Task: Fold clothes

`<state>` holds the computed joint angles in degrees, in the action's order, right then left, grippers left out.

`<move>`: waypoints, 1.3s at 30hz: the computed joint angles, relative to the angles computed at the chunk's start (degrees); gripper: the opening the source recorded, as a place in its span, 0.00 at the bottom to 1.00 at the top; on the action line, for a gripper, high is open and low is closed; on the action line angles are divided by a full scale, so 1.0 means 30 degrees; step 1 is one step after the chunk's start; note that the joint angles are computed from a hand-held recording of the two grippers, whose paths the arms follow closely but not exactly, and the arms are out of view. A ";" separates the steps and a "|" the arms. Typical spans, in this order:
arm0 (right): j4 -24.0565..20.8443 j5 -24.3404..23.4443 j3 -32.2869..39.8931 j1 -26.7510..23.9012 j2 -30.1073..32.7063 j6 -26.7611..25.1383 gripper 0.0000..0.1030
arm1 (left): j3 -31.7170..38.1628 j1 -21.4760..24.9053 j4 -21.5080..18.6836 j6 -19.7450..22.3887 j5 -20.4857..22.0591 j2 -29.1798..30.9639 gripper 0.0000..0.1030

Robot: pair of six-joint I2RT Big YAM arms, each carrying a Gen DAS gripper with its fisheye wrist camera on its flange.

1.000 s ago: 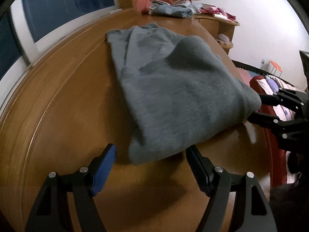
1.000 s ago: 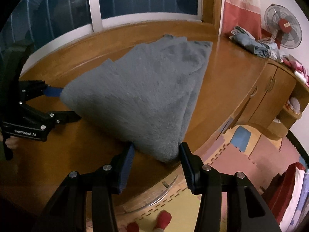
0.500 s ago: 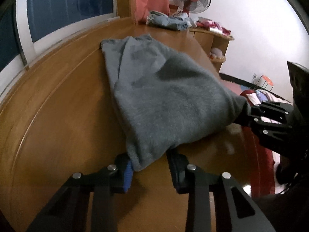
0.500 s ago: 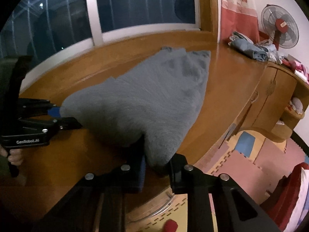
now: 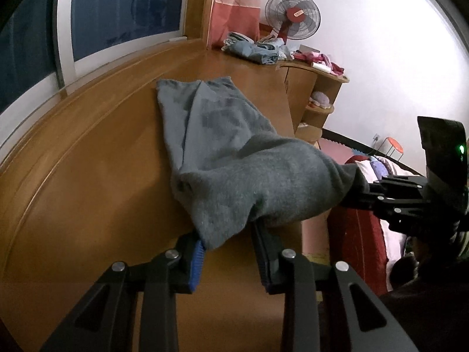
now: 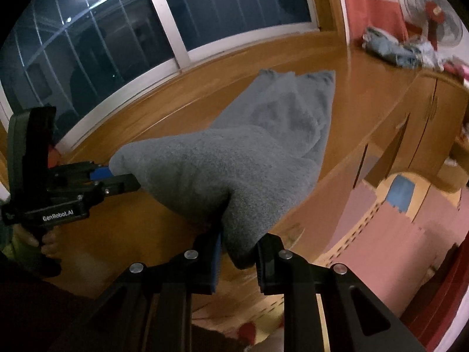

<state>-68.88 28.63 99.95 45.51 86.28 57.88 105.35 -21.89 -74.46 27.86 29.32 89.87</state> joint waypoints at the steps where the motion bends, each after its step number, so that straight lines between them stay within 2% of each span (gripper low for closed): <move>1: -0.0008 -0.0131 -0.0021 0.0040 -0.0082 0.0121 0.19 | -0.0249 0.0007 0.0165 -0.0078 -0.0038 -0.0212 0.27; 4: -0.0039 -0.0424 0.0020 0.0012 -0.0245 0.0263 0.19 | -0.0780 -0.0003 0.0577 -0.0343 -0.0204 -0.0647 0.27; 9: 0.0956 -0.0985 -0.0374 -0.0737 -0.0857 -0.0032 0.19 | 0.0842 -0.0332 0.0339 -0.1566 -0.0383 0.0342 0.27; 15: 0.2507 -0.1682 -0.0915 -0.2331 -0.1550 -0.1671 0.19 | 0.3324 -0.1209 0.1095 -0.3510 -0.1916 0.1871 0.27; 20: 0.3670 -0.2551 -0.1050 -0.4026 -0.1454 -0.3219 0.20 | 0.5813 -0.1944 0.1069 -0.5270 -0.3355 0.3728 0.27; 25: 0.4612 -0.3933 -0.0976 -0.5830 -0.0884 -0.4668 0.20 | 0.9146 -0.2515 0.0116 -0.6481 -0.4990 0.6339 0.29; 27: 0.4998 -0.4573 -0.1006 -0.6592 -0.0543 -0.5091 0.25 | 1.0672 -0.2737 -0.0428 -0.6898 -0.5750 0.7502 0.29; 30: 0.5083 -0.5190 -0.0995 -0.7506 -0.0086 -0.5284 0.31 | 1.3533 -0.2954 -0.1924 -0.7730 -0.6790 0.9474 0.29; 32: 0.5142 -0.5584 -0.1115 -0.7832 -0.0184 -0.5215 0.33 | 1.6216 -0.2973 -0.3501 -0.8780 -0.6943 1.0933 0.29; 33: 0.5274 -0.5713 -0.1255 -0.7932 -0.0352 -0.5214 0.33 | 1.6604 -0.2955 -0.3710 -0.9071 -0.6953 1.1096 0.29; 34: 0.5405 -0.5843 -0.1391 -0.8033 -0.0518 -0.5213 0.33 | 1.6088 -0.3010 -0.3312 -0.9183 -0.7372 1.0680 0.29; 36: 0.5357 -0.4712 -0.1265 -0.7719 -0.0867 -0.6048 0.34 | 1.5200 -0.3133 -0.2604 -0.9360 -0.8283 0.9903 0.29; 38: 0.5827 -0.3946 -0.1225 -0.7275 -0.1217 -0.7135 0.34 | 1.4764 -0.3236 -0.2253 -0.9315 -0.8445 0.9388 0.29; 39: 0.6231 -0.4455 -0.1212 -0.7194 -0.1250 -0.7703 0.34 | 1.5041 -0.3292 -0.2533 -0.9190 -0.8144 0.9506 0.29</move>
<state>-50.19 15.27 96.32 23.93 82.53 34.77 150.47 -31.76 -82.06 0.28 4.89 118.38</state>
